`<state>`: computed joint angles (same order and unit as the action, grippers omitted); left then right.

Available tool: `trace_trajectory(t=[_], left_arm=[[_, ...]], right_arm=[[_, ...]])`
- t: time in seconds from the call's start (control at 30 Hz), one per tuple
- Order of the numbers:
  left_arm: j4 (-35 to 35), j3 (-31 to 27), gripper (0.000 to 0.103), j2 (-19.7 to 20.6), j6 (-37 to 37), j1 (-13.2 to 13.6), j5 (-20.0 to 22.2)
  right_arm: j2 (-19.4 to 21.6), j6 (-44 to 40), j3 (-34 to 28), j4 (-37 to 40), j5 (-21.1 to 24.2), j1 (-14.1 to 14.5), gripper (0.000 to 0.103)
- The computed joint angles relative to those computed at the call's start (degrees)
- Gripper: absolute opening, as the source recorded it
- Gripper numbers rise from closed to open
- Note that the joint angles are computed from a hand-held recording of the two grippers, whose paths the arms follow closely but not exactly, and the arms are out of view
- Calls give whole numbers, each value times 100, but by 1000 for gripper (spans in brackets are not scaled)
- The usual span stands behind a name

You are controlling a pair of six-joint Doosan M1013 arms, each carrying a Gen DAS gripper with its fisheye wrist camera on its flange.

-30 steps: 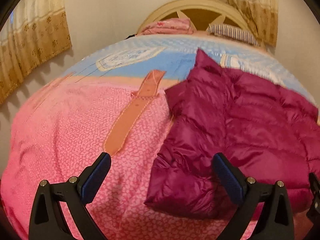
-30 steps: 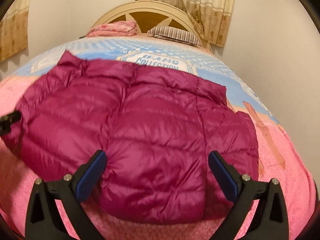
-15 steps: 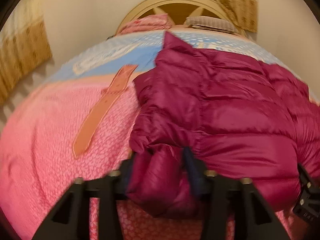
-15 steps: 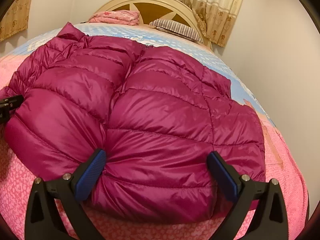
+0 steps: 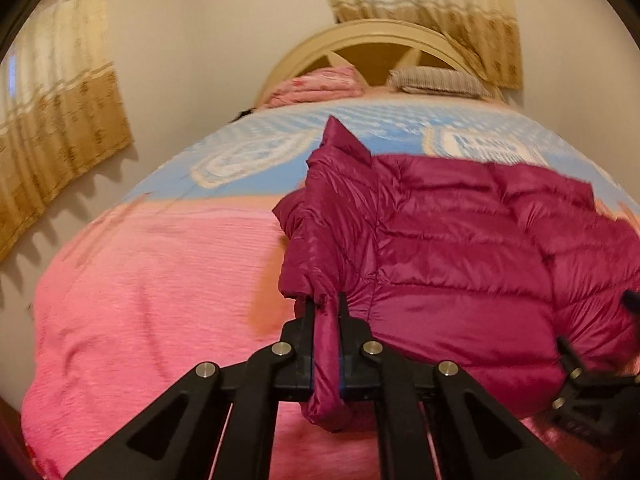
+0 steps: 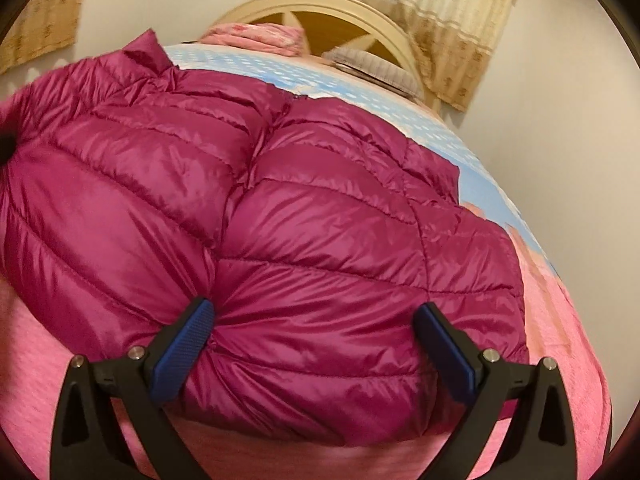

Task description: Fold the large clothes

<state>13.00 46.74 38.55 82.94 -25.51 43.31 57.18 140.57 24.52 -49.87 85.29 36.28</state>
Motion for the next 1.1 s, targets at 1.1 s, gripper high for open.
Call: trace_trajectory(t=[1.1], left_arm=[[-741, 71, 5, -83, 3119, -1117, -1016]], right_arm=[[-2705, 2604, 4180, 102, -81, -445, 102]])
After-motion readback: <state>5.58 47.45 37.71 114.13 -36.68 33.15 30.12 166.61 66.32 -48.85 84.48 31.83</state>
